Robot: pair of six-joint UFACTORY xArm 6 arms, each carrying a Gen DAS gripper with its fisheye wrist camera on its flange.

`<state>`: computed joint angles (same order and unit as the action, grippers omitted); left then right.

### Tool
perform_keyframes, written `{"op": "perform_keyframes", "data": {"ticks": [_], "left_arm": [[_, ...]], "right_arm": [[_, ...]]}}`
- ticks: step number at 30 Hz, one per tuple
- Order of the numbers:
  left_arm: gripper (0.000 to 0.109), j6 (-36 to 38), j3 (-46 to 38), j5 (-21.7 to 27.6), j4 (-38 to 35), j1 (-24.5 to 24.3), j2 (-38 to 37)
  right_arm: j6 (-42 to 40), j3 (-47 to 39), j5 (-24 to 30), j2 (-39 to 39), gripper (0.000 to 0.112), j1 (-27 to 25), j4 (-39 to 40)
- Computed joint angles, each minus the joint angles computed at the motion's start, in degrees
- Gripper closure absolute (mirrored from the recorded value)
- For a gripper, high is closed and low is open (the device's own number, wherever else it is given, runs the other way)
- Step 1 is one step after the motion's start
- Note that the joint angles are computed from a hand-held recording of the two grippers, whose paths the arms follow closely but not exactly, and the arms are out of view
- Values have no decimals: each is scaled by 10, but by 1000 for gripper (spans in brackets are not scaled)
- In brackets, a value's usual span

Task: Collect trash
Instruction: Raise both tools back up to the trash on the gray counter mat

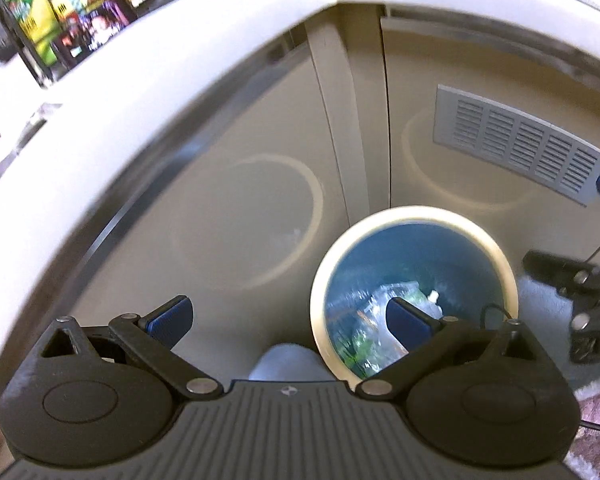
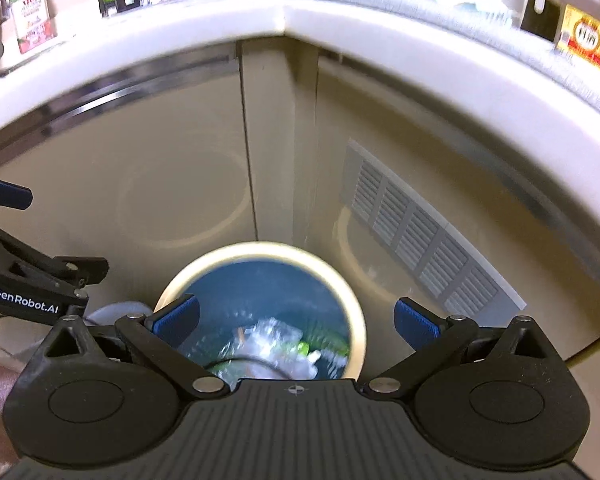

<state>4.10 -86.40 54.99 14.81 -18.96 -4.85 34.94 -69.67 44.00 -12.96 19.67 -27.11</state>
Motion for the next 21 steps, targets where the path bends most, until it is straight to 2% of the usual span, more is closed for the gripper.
{"op": "perform_keyframes", "data": {"ticks": [5,10,16,21], "left_arm": [[6,-4,-30,-2,-18,5,7],[6,-7,-62,-1,-34,5,13],[6,-6,-84,-1,-44,2,18],[6,1,-103,13,-62,2,22]], "right_arm": [[27,-6,-15,-17,9,-7,-52],[42,-18,-41,-31,9,-28,-66],[35,-25,-101,-41,9,-54,-86],[10,-48,-122,-32,9,-65,-118]]}}
